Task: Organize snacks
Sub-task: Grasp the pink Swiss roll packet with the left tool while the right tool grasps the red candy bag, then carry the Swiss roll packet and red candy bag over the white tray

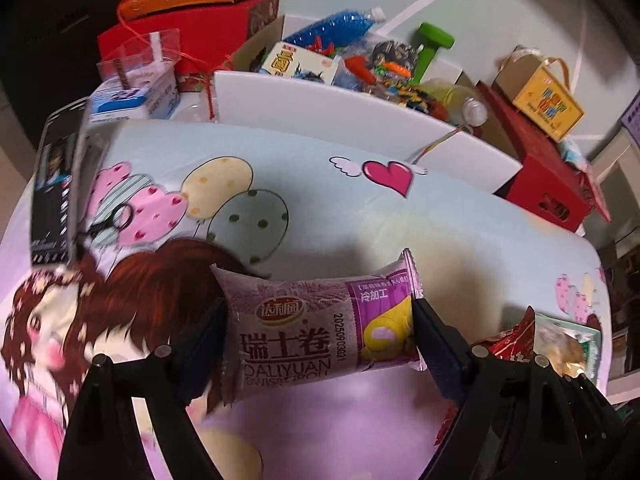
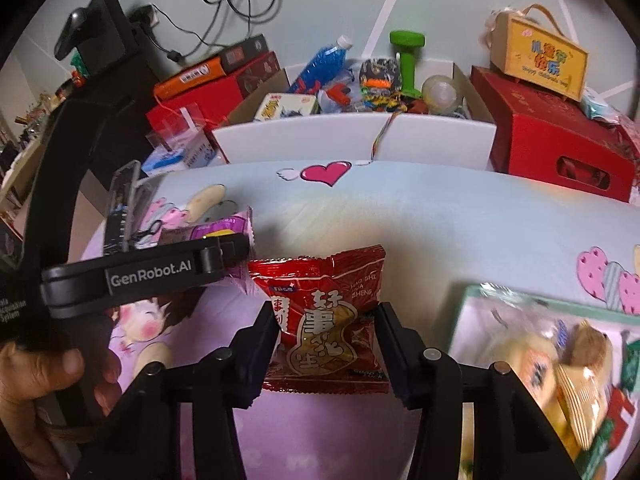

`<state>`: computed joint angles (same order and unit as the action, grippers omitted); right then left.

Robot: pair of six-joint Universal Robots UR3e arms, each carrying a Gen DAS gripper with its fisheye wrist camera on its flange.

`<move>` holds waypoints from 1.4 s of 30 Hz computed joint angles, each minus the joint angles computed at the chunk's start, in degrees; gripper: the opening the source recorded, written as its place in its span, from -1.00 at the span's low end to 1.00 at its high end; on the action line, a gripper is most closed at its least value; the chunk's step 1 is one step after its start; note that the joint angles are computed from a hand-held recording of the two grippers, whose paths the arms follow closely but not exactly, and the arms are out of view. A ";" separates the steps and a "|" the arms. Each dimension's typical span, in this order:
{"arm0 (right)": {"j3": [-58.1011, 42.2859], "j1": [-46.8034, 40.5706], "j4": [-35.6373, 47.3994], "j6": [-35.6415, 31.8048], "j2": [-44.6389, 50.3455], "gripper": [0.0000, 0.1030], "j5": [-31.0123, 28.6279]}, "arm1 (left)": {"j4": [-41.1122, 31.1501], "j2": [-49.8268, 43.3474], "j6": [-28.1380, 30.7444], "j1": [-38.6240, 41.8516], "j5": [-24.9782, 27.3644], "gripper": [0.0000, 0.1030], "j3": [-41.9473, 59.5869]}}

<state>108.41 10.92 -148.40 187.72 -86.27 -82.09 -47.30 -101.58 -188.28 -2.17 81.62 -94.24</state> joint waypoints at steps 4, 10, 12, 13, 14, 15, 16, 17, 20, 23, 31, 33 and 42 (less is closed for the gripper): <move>4.48 0.07 1.49 0.30 -7.64 0.02 -0.57 | 0.46 8.26 -1.17 -0.17 0.33 0.73 -6.47; 10.36 0.68 4.06 0.65 -18.76 0.02 -2.75 | 1.02 18.17 -3.18 -1.55 1.40 0.73 -12.91; 11.85 0.52 5.33 0.84 -22.26 0.02 -3.14 | 0.91 20.46 -3.83 -2.53 1.98 0.73 -14.17; 12.34 0.36 6.02 0.80 -23.71 0.02 -3.21 | 0.75 21.53 -3.92 -2.86 2.06 0.73 -14.73; 13.00 0.21 6.69 0.81 -25.48 0.02 -3.36 | 0.67 22.91 -4.08 -3.18 2.15 0.73 -15.53; 13.72 -0.02 7.38 0.92 -27.32 0.02 -3.48 | 0.66 23.93 -4.36 -3.46 2.32 0.73 -16.09; 14.17 -0.21 7.95 1.00 -28.61 0.02 -3.51 | 0.61 24.84 -4.59 -3.63 2.39 0.73 -16.59; 14.79 -0.50 8.78 1.05 -30.37 0.02 -3.50 | 0.67 25.92 -4.81 -3.75 2.22 0.73 -17.24; 16.16 -1.25 10.31 1.07 -34.02 0.02 -3.33 | 0.96 28.12 -5.40 -4.28 2.09 0.73 -18.53; 17.03 -2.23 11.64 0.76 -36.81 0.02 -2.92 | 1.79 29.04 -5.67 -5.00 2.28 0.73 -19.33; 18.88 -5.36 12.10 -0.53 -39.79 0.02 -0.96 | 3.69 28.49 -6.06 -6.15 3.20 0.73 -20.27; 19.50 -6.65 12.53 -1.05 -40.62 0.02 -0.36 | 3.84 28.45 -6.11 -6.43 3.51 0.73 -20.30; 21.43 -14.55 17.63 -5.36 -46.41 0.02 3.14 | 4.59 26.48 -7.06 -10.26 5.48 0.73 -18.43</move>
